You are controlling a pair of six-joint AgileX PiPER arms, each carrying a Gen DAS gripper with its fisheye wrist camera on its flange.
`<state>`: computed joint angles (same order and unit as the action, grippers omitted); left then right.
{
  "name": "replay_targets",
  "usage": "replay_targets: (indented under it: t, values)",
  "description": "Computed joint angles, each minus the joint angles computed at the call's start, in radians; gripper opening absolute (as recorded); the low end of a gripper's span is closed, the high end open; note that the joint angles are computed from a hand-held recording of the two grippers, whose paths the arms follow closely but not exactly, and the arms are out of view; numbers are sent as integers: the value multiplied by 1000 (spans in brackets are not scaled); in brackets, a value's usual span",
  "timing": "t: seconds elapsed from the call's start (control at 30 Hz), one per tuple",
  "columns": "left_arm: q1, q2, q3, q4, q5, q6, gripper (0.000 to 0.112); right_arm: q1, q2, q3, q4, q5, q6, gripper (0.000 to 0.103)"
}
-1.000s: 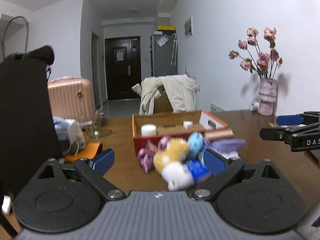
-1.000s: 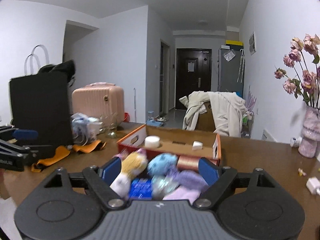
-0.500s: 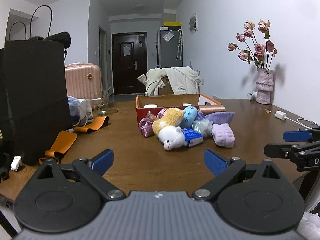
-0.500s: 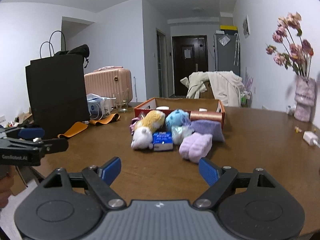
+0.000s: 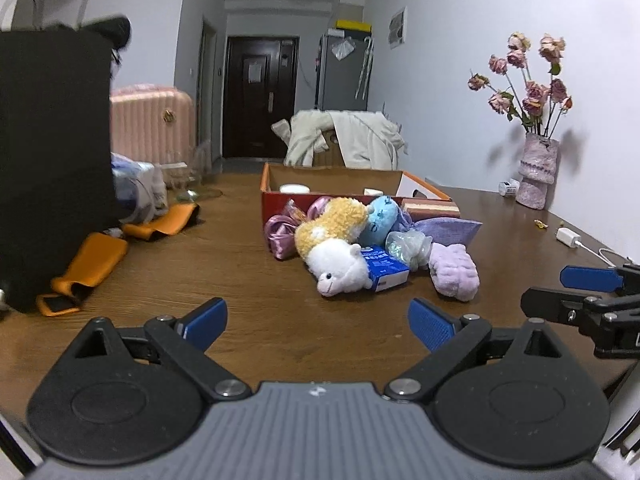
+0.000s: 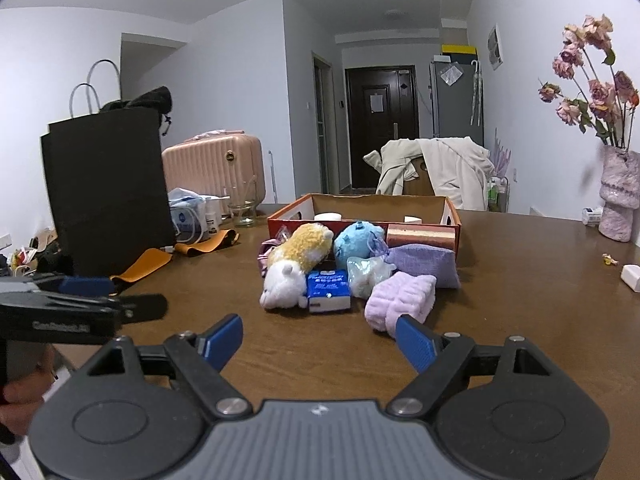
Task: Organize soft objects
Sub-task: 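Grasp the plush lamb's white head with the left tool while the right tool grips its yellow body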
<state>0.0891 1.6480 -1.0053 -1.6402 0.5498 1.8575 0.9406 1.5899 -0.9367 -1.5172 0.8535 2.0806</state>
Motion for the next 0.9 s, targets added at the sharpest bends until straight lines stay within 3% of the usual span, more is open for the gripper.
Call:
replay_targets:
  t: [0.17,0.27,0.43,0.6,0.67,0.7,0.83,0.9]
  values:
    - [-103,200,-246,117,-55,-207,99,-161,61,-98,-31,-152,-84,80]
    - [-155,342,-446,306,-93,-458,99,-257,120,-190,-29,-229,-152,78]
    - [-174,525,-725,535,-41,-755,95,-406,248,-389,29,-386,-287,77]
    - [-166,636,-900,653,64,-924,77,-524,440,-690,454,-542,-756,67]
    - [-151,671,-949,652,122,-939,59,-554,526,-808,654,-583,-956,66]
    - [-142,686,-971,644,156,-941,56,-562,566,-864,754,-587,-1056,66]
    - [-122,672,-944,598,166,-881,52,-576,721,-1122,1128,-470,-1432,56]
    - [-119,649,-908,586,137,-845,51,-574,759,-1179,1163,-425,-1465,50]
